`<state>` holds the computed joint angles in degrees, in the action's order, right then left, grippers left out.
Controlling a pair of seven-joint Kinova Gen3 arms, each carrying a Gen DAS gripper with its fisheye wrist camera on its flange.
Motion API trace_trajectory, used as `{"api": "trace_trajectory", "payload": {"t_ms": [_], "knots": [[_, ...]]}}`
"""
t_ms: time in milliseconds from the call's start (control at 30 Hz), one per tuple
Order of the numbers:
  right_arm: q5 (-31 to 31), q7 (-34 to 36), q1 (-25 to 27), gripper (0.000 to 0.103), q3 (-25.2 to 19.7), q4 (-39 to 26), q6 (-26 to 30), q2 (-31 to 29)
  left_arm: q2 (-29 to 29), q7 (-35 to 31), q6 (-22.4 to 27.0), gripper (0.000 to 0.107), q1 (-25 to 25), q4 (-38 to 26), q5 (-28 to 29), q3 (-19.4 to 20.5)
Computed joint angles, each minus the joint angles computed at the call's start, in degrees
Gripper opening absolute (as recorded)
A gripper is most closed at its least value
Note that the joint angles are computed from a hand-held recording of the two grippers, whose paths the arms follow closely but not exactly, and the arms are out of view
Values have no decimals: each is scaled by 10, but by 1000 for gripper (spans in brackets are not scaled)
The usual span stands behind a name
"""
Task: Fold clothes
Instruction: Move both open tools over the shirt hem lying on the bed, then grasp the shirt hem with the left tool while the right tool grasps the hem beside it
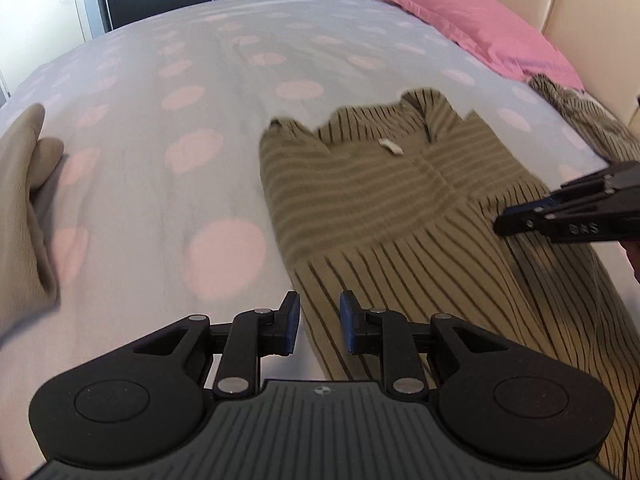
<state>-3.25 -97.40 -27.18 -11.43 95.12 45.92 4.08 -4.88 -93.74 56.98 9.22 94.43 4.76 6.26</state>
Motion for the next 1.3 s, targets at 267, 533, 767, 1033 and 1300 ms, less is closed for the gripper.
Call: {"api": "trace_trajectory", "payload": {"t_ms": [267, 533, 767, 1033, 1300], "knots": [[-21, -47, 4, 17, 3, 17, 23, -31, -74, 146, 34, 36, 23, 53, -48, 52], [-67, 52, 23, 33, 12, 59, 143, -140, -176, 217, 85, 52, 32, 93, -37, 85], [-98, 93, 52, 42, 34, 125, 244, -249, -249, 301, 164, 56, 25, 107, -19, 154], [-95, 103, 97, 44, 57, 167, 333, -346, -292, 379, 209, 56, 14, 113, 22, 227], [-86, 95, 134, 56, 57, 185, 406, -389, -303, 403, 250, 56, 15, 111, 47, 231]]}}
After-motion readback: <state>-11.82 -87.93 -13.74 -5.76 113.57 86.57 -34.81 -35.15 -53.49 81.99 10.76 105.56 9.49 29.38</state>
